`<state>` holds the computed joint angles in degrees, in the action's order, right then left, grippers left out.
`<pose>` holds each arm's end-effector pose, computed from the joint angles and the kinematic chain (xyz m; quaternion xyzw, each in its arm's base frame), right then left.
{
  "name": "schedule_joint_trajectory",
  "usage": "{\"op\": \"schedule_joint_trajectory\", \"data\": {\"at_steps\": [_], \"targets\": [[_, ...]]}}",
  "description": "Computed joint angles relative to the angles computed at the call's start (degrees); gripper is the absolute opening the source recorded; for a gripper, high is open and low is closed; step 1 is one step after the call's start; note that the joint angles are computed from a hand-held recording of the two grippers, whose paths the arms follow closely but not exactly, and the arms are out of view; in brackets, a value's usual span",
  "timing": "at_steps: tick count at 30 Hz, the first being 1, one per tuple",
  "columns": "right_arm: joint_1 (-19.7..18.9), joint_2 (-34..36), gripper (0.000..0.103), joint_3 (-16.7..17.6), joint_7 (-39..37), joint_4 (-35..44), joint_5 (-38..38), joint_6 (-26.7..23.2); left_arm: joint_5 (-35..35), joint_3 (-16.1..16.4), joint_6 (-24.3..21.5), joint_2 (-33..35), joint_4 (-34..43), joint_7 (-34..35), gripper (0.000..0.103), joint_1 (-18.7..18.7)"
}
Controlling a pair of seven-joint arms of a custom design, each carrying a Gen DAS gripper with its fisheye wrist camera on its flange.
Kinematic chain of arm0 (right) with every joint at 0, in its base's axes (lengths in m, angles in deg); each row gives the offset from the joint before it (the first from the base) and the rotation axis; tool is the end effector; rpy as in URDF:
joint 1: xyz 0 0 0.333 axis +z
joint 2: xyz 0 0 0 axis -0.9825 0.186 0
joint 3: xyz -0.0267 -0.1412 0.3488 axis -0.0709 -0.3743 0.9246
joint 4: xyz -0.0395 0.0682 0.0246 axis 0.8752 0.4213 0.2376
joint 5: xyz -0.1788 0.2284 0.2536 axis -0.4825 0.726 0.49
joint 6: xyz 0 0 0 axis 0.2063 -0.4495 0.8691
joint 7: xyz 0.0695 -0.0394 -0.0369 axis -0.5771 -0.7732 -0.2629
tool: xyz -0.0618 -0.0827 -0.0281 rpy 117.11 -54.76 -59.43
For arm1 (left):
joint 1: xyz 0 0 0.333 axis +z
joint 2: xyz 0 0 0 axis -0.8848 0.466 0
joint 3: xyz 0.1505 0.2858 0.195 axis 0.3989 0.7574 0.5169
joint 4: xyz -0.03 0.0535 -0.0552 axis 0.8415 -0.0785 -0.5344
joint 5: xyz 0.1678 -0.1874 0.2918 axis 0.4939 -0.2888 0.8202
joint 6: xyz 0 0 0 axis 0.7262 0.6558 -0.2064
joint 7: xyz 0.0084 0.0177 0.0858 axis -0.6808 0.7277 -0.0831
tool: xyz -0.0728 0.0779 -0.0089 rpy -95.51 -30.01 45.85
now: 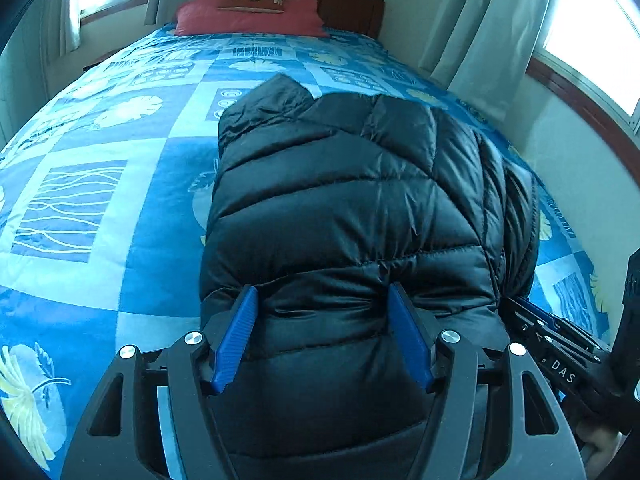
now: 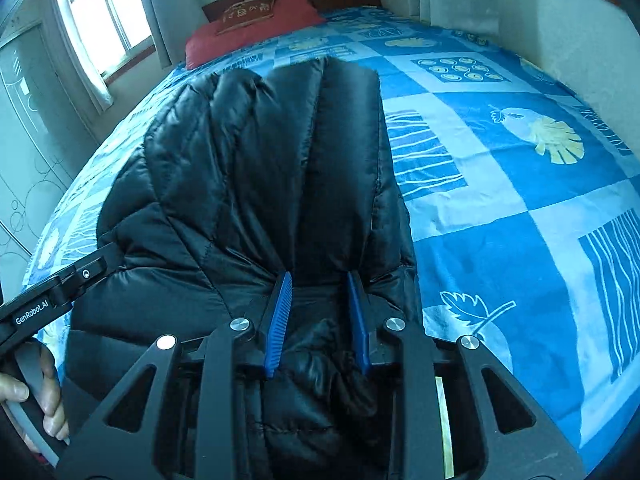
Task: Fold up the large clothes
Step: 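Grasp the black jacket bundle end with both tools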
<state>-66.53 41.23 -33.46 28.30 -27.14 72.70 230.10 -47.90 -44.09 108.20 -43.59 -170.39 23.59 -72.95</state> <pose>0.6626 0.2112 0.5016 -0.6635 0.6611 -0.1645 0.3093 0.6588 -0.1835 0.5398 -0.6795 0.6448 -0.3149 0.1527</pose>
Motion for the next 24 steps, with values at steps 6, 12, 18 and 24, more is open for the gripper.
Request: {"op": "schedule_joint_trajectory", "data": {"at_steps": [6,12,18,24], "targets": [[1.92,-0.77,0.026,-2.06,3.0,-0.72,-3.62,0.3,0.19,0.14,1.74,-0.33,-1.19,0.18,0.066,-0.05],[1.89,-3.91,0.03,-1.73,3.38,0.24,-3.97,0.31,-7.41,-2.3,1.89,-3.41,-1.34,4.48,0.066,3.42],[1.81,1.64,0.03,-2.13,1.42,11.16,-5.52,-3.12,-7.96,-1.68,-0.76,1.18,6.96,5.11,0.066,3.33],[1.37,7.8,0.03,-2.15,-0.32,18.05,-4.47,-7.79,-5.34,0.26,-3.22,6.17,11.91,2.36,0.069,1.1]]}}
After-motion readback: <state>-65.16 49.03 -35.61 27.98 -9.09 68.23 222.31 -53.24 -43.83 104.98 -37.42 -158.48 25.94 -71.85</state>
